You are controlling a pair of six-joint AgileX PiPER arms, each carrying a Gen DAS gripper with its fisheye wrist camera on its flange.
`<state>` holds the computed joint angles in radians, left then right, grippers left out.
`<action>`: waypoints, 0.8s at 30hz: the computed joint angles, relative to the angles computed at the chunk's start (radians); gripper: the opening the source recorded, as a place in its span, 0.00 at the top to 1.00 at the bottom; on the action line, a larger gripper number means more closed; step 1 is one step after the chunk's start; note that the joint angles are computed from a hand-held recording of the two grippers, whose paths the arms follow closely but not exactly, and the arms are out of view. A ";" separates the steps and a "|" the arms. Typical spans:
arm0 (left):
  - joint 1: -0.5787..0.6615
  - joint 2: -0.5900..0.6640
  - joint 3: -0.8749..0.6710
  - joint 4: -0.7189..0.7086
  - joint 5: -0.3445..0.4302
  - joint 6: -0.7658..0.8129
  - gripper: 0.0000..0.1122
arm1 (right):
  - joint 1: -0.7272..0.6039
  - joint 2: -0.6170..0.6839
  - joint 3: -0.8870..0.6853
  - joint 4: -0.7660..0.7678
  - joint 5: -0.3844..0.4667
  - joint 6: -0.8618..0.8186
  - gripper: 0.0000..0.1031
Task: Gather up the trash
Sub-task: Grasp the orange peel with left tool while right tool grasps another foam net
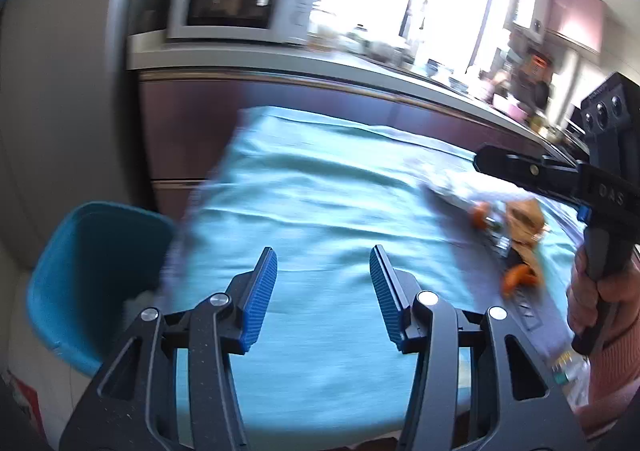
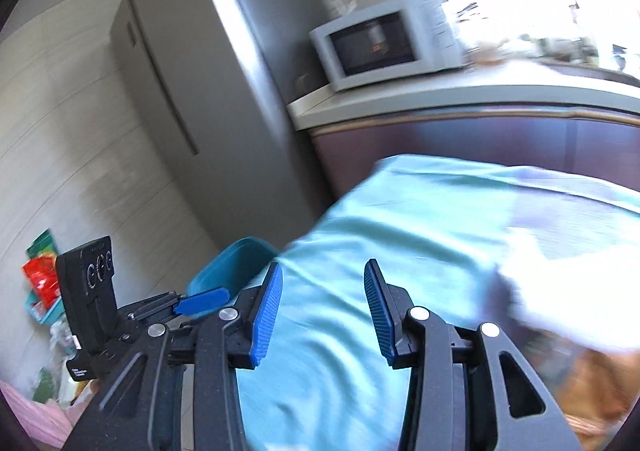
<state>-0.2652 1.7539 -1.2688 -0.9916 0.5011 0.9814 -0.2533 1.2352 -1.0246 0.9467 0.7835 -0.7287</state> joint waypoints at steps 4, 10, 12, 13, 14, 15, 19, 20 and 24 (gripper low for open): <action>-0.115 0.008 -0.011 -0.010 0.027 0.028 0.57 | -0.191 -0.095 0.077 0.008 0.045 -0.044 0.61; -0.266 0.058 -0.071 0.042 0.060 -0.005 0.57 | -0.443 -0.109 0.141 0.086 0.109 -0.167 0.61; -0.308 0.075 -0.089 0.066 0.058 -0.022 0.57 | -0.478 -0.097 0.154 0.098 0.098 -0.191 0.59; -0.321 0.082 -0.098 0.074 0.064 -0.024 0.57 | -0.499 -0.089 0.157 0.103 0.106 -0.204 0.57; -0.333 0.095 -0.119 0.092 0.072 -0.041 0.57 | -0.514 -0.076 0.159 0.108 0.111 -0.211 0.56; -0.348 0.106 -0.132 0.107 0.077 -0.056 0.57 | -0.530 -0.062 0.158 0.119 0.125 -0.221 0.56; -0.375 0.163 -0.202 0.169 0.120 -0.114 0.59 | -0.540 -0.009 0.148 0.132 0.136 -0.238 0.56; -0.383 0.176 -0.218 0.190 0.126 -0.137 0.59 | -0.535 0.007 0.143 0.139 0.138 -0.239 0.56; -0.407 0.206 -0.262 0.244 0.146 -0.178 0.59 | -0.522 0.053 0.135 0.164 0.141 -0.237 0.56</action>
<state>-0.6718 1.9601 -1.5312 -0.7478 0.6473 0.8034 -0.7748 1.2877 -0.8900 1.1110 0.9243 -0.9659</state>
